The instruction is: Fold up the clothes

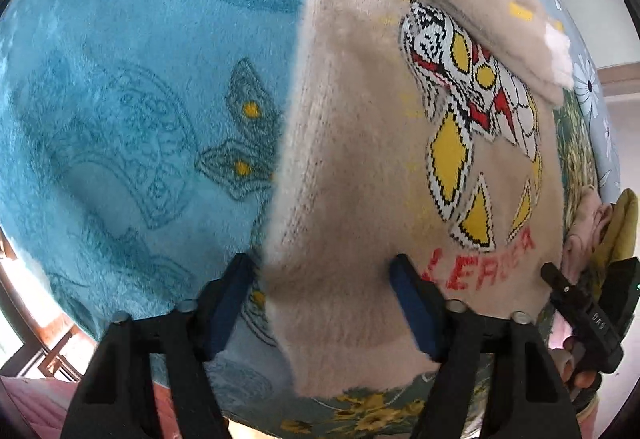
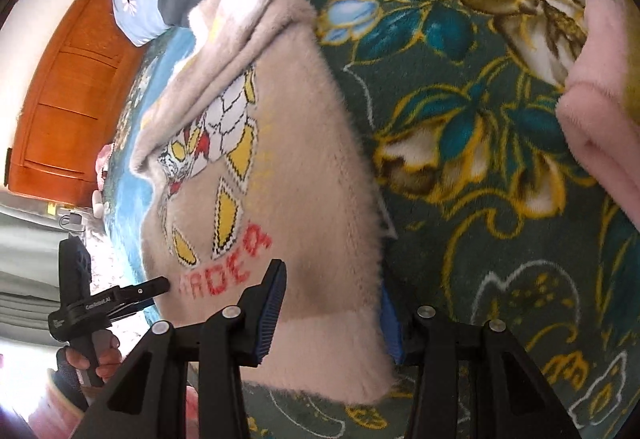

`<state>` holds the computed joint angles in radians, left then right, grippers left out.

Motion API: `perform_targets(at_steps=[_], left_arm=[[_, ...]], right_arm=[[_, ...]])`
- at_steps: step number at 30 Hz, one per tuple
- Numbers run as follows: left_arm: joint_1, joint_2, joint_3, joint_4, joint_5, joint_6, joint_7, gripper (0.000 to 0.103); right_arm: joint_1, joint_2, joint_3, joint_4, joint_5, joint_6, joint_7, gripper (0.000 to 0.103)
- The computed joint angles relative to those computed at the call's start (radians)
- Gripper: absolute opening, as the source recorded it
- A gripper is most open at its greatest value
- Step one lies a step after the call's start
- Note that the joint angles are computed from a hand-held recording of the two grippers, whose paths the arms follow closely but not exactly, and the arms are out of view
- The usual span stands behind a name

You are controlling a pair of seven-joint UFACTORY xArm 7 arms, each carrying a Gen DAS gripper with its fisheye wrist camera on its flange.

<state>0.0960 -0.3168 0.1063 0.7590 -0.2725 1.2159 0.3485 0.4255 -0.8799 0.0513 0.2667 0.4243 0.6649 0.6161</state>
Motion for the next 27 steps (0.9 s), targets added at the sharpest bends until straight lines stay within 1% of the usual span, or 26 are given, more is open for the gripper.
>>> perform_targets(at_steps=[1,2,3,4,5,6,8,11,13,15,17,18,21,24,26,27], left_arm=[[0.001,0.000,0.002,0.003,-0.004,0.007,-0.002,0.047],[0.001,-0.003,0.001,0.005,-0.003,0.010,-0.004,0.042],[0.001,-0.008,0.000,0.006,-0.001,0.013,-0.007,0.032],[0.002,-0.012,-0.001,0.007,0.001,0.015,-0.010,0.027],[0.001,-0.017,0.003,0.012,-0.009,0.020,-0.008,0.022],[0.001,-0.023,0.009,0.017,-0.022,0.026,-0.005,0.019],[0.002,-0.034,0.019,0.030,-0.048,0.037,-0.003,0.017],[0.005,-0.053,0.036,0.057,-0.102,0.048,-0.006,0.015],[0.009,-0.071,0.056,0.077,-0.157,0.048,-0.007,0.015],[0.013,-0.091,0.077,0.103,-0.213,0.047,-0.010,0.014],[0.013,-0.093,0.087,0.141,-0.244,0.047,-0.013,0.014],[0.013,-0.093,0.092,0.160,-0.260,0.046,-0.014,0.013],[0.032,-0.153,0.118,0.163,-0.252,0.100,-0.015,0.013],[0.048,-0.211,0.129,0.151,-0.220,0.136,-0.018,0.013],[0.049,-0.253,0.118,0.136,-0.193,0.177,-0.041,0.012],[0.042,-0.269,0.122,0.145,-0.186,0.223,-0.047,0.012]], right_arm=[[0.001,-0.007,0.000,-0.002,0.003,0.006,0.005,0.042],[0.003,-0.012,0.001,-0.003,0.008,0.012,0.014,0.033],[0.002,-0.014,0.004,-0.001,0.009,0.024,0.025,0.021],[-0.003,-0.011,0.007,0.006,0.006,0.044,0.039,0.016],[-0.003,-0.010,0.005,0.007,0.011,0.049,0.046,0.014],[0.001,-0.018,-0.005,0.006,0.027,0.044,0.048,0.012],[0.018,-0.038,-0.031,0.000,0.072,0.009,0.041,0.011],[0.049,-0.063,-0.060,0.005,0.143,-0.095,0.022,0.011],[0.070,-0.057,-0.072,0.025,0.172,-0.159,0.013,0.011],[0.084,-0.041,-0.078,0.066,0.182,-0.224,-0.001,0.011],[0.084,-0.027,-0.075,0.111,0.164,-0.247,-0.007,0.011],[0.073,-0.028,-0.064,0.134,0.143,-0.236,-0.001,0.011],[0.045,-0.076,-0.030,0.145,0.101,-0.194,0.034,0.010],[0.016,-0.199,-0.003,0.101,0.078,-0.129,0.103,0.010],[0.006,-0.283,0.024,0.078,0.072,-0.079,0.169,0.010],[0.009,-0.308,0.029,0.075,0.068,-0.074,0.184,0.010]])
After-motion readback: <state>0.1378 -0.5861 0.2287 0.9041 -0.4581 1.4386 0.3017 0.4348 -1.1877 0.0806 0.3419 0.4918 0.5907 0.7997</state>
